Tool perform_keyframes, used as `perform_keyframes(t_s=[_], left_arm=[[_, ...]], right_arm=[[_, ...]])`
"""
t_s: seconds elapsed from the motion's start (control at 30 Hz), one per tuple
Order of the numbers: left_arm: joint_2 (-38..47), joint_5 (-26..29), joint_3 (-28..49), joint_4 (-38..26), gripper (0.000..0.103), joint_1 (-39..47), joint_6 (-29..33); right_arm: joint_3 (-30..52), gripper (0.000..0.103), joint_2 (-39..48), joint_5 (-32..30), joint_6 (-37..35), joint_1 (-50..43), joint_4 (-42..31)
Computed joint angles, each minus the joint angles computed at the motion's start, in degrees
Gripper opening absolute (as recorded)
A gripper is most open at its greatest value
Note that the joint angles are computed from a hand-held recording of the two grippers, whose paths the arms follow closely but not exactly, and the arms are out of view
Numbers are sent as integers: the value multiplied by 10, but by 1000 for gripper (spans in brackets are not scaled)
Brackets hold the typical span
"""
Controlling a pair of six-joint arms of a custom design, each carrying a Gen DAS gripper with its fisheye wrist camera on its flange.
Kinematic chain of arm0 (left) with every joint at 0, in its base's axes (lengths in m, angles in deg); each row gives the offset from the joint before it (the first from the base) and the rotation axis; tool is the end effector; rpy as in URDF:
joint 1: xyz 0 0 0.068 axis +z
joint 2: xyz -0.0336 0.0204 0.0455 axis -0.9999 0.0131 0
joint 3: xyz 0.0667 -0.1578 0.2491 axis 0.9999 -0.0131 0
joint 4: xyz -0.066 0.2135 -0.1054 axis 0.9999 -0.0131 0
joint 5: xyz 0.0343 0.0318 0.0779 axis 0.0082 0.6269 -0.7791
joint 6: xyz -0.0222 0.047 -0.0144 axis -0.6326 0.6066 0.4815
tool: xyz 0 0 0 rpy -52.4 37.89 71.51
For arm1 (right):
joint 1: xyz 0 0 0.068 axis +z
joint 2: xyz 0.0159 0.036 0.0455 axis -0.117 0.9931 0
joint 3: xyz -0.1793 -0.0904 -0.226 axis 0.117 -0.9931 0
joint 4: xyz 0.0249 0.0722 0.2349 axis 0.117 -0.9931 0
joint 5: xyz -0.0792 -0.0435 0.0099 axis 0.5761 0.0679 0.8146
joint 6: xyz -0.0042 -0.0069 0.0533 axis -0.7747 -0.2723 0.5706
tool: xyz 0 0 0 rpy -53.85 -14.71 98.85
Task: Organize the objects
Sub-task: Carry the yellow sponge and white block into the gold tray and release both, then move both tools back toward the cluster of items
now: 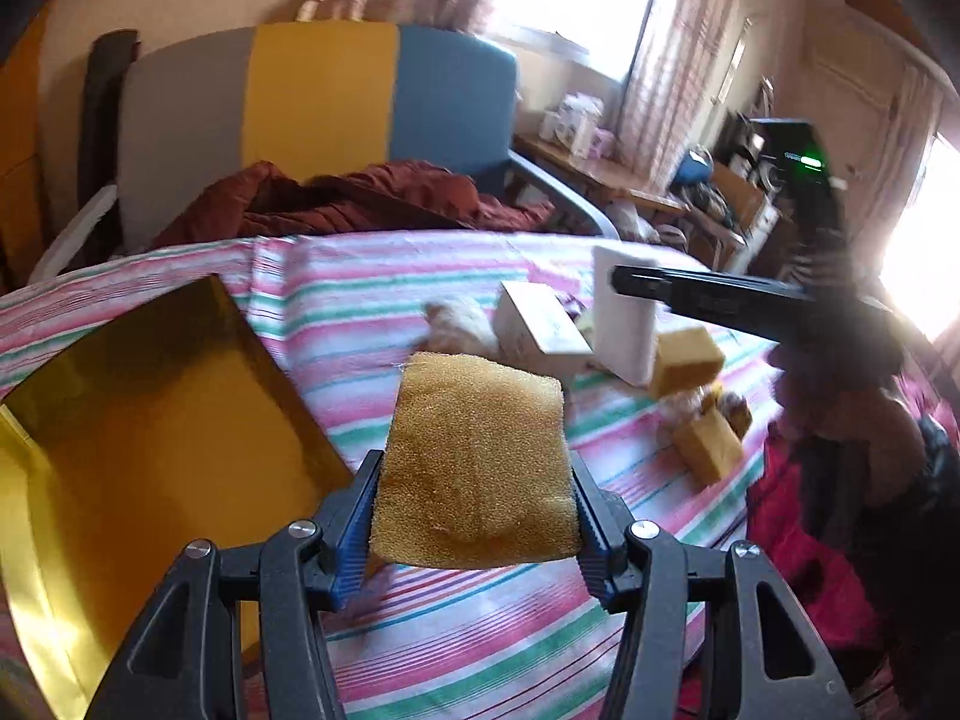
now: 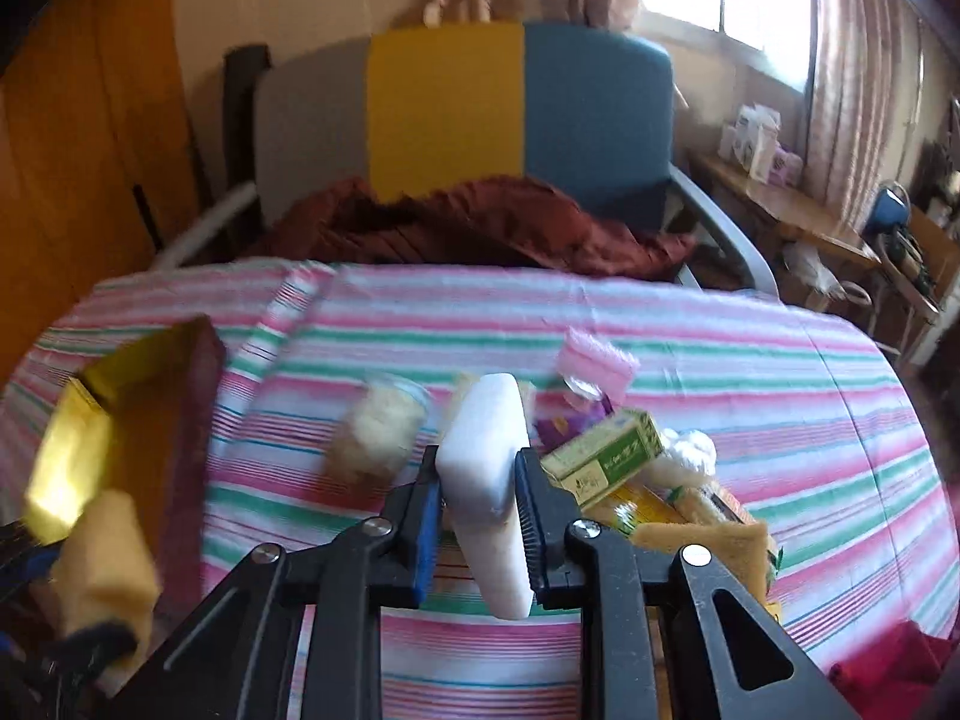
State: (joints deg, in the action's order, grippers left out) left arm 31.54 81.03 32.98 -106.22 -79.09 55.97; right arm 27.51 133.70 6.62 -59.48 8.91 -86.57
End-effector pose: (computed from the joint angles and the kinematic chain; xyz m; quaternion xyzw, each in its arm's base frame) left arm 0.2726 0.0250 0.2158 0.2893 0.8717 -0.2354 0.3178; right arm 0.2678 0.0641 0.2282 0.0862 0.9215 -0.0240 0.3779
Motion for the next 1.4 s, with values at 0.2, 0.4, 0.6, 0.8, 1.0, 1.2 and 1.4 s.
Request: perform_keyframes(t_s=[0.2, 0.4, 0.6, 0.8, 1.0, 1.2, 1.4], left_arm=[[22, 4, 39, -6, 57, 110, 8], [66, -36, 52, 37, 58, 217, 26], [122, -103, 65, 79, 65, 266, 27], [131, -74, 83, 74, 80, 306, 10], [90, -69, 86, 106, 80, 321, -46], [23, -80, 43, 167, 80, 324, -69], [-22, -98, 4, 214, 80, 324, -79]], right_arm=[[41, 23, -26, -17, 15, 99, -13], [131, 23, 84, -27, 28, 200, 6], [266, 26, 221, -50, 23, 269, -35], [346, 56, 317, -146, 39, 293, -65], [284, 69, 277, -137, 57, 317, -17], [254, 80, 246, -65, 56, 340, -4], [237, 83, 233, -25, 65, 352, 7]])
